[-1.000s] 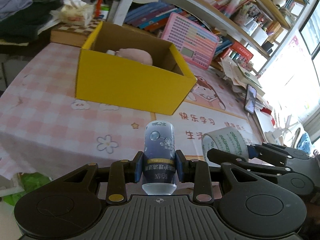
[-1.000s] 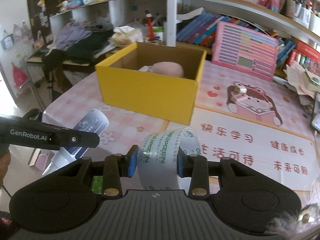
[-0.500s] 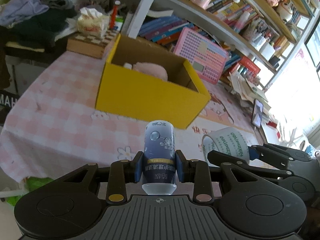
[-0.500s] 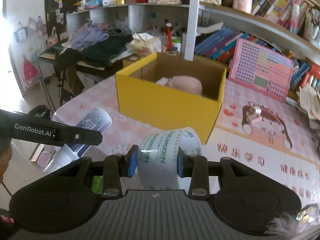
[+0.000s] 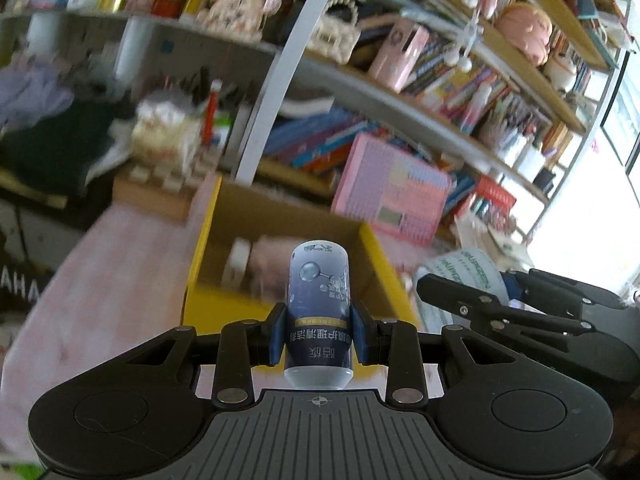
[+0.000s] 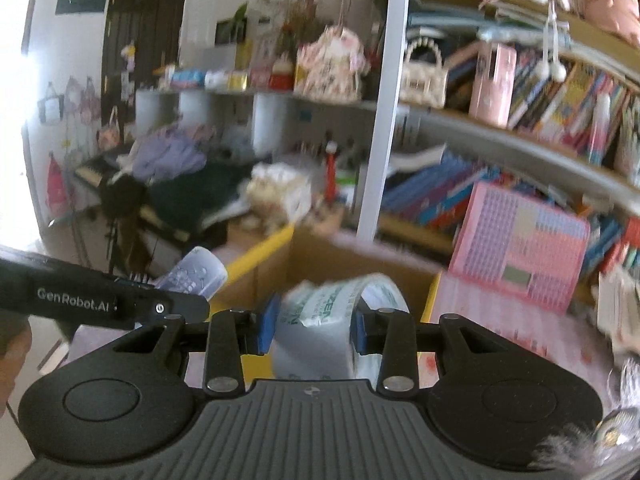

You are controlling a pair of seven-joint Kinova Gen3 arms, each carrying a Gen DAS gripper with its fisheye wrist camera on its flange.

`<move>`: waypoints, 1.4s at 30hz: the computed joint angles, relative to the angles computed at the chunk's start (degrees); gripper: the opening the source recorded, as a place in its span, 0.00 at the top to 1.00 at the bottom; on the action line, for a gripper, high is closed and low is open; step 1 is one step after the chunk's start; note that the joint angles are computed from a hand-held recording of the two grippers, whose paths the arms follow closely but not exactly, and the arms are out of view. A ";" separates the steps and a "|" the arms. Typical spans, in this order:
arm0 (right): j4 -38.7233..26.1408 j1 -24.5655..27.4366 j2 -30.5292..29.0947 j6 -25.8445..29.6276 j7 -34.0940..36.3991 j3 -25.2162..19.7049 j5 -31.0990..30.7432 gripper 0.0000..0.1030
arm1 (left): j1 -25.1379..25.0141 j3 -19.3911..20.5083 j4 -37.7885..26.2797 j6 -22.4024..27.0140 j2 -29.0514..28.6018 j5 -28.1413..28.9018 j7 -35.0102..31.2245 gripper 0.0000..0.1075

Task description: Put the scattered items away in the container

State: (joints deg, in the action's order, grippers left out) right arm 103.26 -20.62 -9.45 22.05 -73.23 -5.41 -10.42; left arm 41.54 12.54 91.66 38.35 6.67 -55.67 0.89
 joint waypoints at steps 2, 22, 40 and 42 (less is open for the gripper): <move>-2.50 -0.53 2.94 -1.24 2.45 1.48 -1.16 0.69 | -0.67 -0.68 -3.36 0.26 2.36 -0.39 -2.32 0.71; -30.19 11.33 28.84 28.20 14.22 -3.97 -11.49 0.88 | -1.89 -8.94 -30.13 14.44 22.75 22.00 -29.47 0.71; -34.64 13.33 31.92 36.12 13.73 -4.23 -13.85 0.69 | 3.57 -15.73 -33.61 17.99 25.10 23.86 -31.11 0.68; -33.79 13.89 30.82 35.48 14.55 -4.40 -14.58 0.62 | 4.69 -16.19 -31.70 16.43 23.65 21.96 -29.80 0.68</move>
State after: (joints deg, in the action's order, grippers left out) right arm 69.47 -6.72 21.36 57.53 -58.68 -9.81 -25.00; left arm 46.23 -3.64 59.96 54.78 30.32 -33.70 -28.91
